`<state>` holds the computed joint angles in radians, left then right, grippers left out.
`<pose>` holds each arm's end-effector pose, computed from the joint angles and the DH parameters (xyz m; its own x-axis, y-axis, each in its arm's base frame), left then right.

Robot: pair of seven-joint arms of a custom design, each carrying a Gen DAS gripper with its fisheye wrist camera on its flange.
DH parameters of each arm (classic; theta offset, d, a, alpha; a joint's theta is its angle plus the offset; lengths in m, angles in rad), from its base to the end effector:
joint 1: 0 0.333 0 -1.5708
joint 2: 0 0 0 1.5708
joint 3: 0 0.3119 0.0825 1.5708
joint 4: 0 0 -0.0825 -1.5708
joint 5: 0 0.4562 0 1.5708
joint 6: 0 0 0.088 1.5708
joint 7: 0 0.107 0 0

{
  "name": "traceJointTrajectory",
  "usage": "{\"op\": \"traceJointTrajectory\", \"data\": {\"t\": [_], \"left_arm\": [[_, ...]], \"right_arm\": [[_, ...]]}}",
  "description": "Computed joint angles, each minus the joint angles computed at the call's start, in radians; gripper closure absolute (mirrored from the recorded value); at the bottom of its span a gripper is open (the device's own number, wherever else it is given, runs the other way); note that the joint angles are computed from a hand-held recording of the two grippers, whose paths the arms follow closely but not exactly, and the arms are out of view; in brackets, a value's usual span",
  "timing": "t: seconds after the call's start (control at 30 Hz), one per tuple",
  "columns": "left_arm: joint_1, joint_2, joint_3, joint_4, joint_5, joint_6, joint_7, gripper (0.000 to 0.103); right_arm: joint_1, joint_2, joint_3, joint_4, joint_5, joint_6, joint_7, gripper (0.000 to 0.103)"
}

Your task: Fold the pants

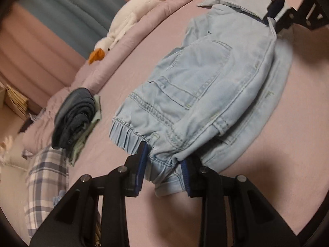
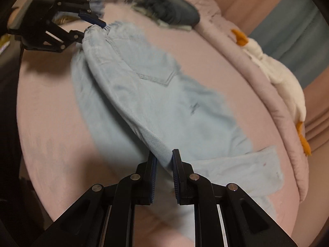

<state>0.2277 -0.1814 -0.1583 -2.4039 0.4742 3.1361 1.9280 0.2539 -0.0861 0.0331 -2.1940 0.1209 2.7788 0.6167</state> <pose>0.5721 -0.0018 0.4377 -0.4026 -0.6876 -0.6042 -0.4671 0.7220 -0.5105 0.6007 0.1720 0.4589 0.7640 -0.4678 0.4443 -0.2698 -0.8572 -0.4386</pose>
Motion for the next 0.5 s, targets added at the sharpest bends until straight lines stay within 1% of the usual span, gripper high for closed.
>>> {"op": "traceJointTrajectory", "data": {"t": [0.03,0.07,0.1,0.17,0.23,0.3,0.33,0.37,0.4,0.43,0.47,0.5], "left_arm": [[0.008,0.003,-0.01,0.003,-0.027,-0.001,0.017,0.073],[-0.019,0.007,0.01,0.007,-0.097,-0.01,0.07,0.073],[-0.065,0.007,0.056,0.01,-0.098,-0.018,0.065,0.073],[-0.085,0.007,0.075,0.01,-0.128,-0.023,0.085,0.073],[-0.089,-0.001,0.076,0.0,-0.151,-0.02,0.095,0.071],[-0.142,-0.011,0.12,-0.008,-0.231,-0.043,0.15,0.068],[-0.139,-0.016,0.115,-0.008,-0.246,-0.055,0.147,0.062],[-0.134,-0.022,0.11,-0.009,-0.259,-0.071,0.141,0.06],[-0.163,-0.033,0.135,-0.004,-0.314,-0.103,0.166,0.059],[-0.177,-0.047,0.147,-0.011,-0.352,-0.121,0.18,0.056],[-0.209,-0.066,0.176,-0.012,-0.421,-0.151,0.212,0.05],[-0.237,-0.084,0.2,-0.017,-0.482,-0.167,0.246,0.047]], "right_arm": [[-0.003,0.002,0.003,-0.005,-0.021,0.013,0.014,0.087],[-0.004,0.0,0.004,-0.004,-0.026,0.012,0.024,0.087],[-0.003,0.0,0.004,-0.001,-0.02,0.01,0.03,0.087],[-0.003,-0.006,0.004,-0.007,-0.021,0.011,0.045,0.087],[0.001,-0.021,0.004,-0.025,-0.017,0.014,0.038,0.087],[0.009,-0.041,-0.002,-0.055,0.005,0.012,0.021,0.087],[0.008,-0.04,-0.002,-0.059,-0.003,0.01,0.021,0.087],[0.004,-0.037,-0.001,-0.061,-0.018,0.014,0.03,0.087],[0.001,-0.031,0.0,-0.053,-0.031,0.005,0.047,0.087],[0.001,-0.03,-0.002,-0.041,-0.023,-0.02,0.057,0.086],[0.0,-0.033,-0.004,-0.028,-0.012,-0.052,0.063,0.083],[0.003,-0.036,-0.01,-0.013,0.017,-0.09,0.056,0.081]]}}
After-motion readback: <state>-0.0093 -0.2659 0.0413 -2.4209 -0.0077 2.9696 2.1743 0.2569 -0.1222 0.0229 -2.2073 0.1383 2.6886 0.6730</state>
